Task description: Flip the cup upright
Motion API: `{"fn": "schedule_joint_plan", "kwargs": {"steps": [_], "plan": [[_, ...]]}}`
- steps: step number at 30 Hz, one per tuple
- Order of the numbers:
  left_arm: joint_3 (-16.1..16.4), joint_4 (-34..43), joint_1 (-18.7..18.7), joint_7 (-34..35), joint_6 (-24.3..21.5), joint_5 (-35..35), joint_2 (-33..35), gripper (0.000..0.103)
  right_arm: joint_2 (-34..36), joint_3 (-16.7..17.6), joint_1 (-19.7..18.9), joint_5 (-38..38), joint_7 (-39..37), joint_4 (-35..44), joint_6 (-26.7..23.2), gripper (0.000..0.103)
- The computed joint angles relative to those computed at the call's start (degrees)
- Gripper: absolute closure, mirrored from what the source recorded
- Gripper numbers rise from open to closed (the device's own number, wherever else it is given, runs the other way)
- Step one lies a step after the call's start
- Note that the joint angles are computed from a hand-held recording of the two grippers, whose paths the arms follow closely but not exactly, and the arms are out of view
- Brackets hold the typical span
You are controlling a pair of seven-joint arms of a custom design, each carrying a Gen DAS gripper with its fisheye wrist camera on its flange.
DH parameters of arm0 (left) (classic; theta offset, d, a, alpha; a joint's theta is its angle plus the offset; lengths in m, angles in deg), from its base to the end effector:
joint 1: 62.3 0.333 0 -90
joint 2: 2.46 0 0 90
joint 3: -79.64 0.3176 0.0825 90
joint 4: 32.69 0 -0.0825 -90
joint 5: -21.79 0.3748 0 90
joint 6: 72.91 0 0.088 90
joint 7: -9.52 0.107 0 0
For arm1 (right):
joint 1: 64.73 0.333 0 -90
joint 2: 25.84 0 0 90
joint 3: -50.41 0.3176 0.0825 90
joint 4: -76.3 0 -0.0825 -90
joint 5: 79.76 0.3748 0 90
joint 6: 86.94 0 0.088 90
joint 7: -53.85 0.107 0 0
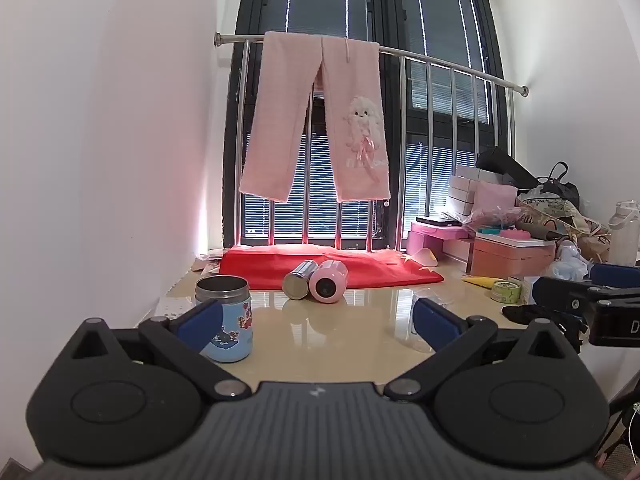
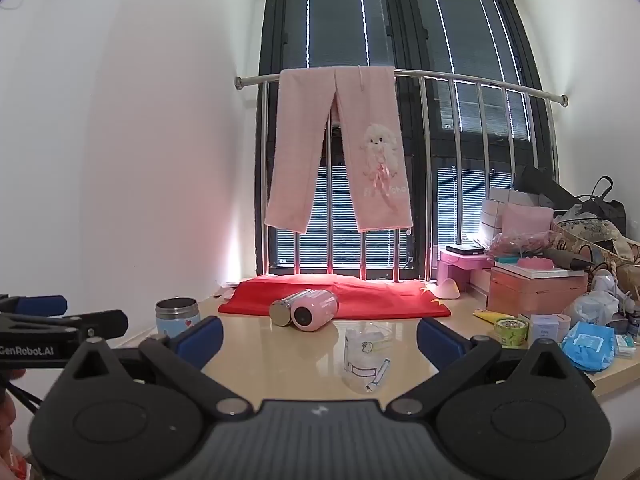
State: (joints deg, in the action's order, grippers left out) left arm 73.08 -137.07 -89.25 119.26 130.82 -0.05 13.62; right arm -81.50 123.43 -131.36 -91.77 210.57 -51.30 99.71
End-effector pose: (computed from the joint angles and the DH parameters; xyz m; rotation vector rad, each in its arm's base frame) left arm 0.5676 -0.3085 0.5632 -1.0713 1.6442 -1.4365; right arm 0.4779 0.2728 0.5505 -1.1499 1.4443 -1.2560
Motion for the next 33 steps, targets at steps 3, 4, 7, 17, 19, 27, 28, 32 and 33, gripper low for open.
{"fn": "schedule_joint_plan", "kwargs": {"steps": [3,4,7,17,19,27,28,32,33], "plan": [[-0.01,-0.04,0.04,-0.05,-0.22,0.10,-0.06,0.000,0.07,0.00,0.08,-0.02,-0.14,-0.04,-0.08,0.000],[0.02,-0.04,0.02,-0.07,-0.22,0.11,-0.06,0.000,0.16,0.00,0.11,-0.01,-0.15,-0.07,-0.05,0.000],[0.22,-0.19,-0.22,0.05,-0.27,-0.14,-0.19,0.000,0.09,-0.01,0.13,0.06,-0.14,-0.18,0.06,0.000],[-0.43,-0.58,-0.02,0.93,0.03,-1.11,-0.14,0.000,-0.18,0.12,0.03,0.26,-0.01,-0.91,1.00,0.000],[-0.29,-0.52,-0.09,0.74,-0.04,-0.93,-0.08,0.000,-0.06,0.17,-0.11,0.26,-0.09,-1.11,1.33,0.000],[0.19,-0.45,-0.42,0.46,-0.36,-0.77,-0.14,0.000,0.44,0.37,-0.09,0.22,-0.22,-0.05,0.02,0.000],[0.21,-0.53,-0.48,0.44,-0.27,-0.78,-0.15,0.000,0.51,0.33,-0.05,0.17,-0.26,-0.02,-0.03,0.000],[0.40,-0.39,-0.63,0.52,-0.46,-0.90,-0.15,0.000,0.61,0.30,0.02,0.12,-0.28,0.01,-0.13,0.000],[0.40,-0.37,-0.61,0.49,-0.52,-0.86,-0.15,0.000,0.59,0.31,0.00,0.13,-0.25,-0.02,-0.09,0.000]]}}
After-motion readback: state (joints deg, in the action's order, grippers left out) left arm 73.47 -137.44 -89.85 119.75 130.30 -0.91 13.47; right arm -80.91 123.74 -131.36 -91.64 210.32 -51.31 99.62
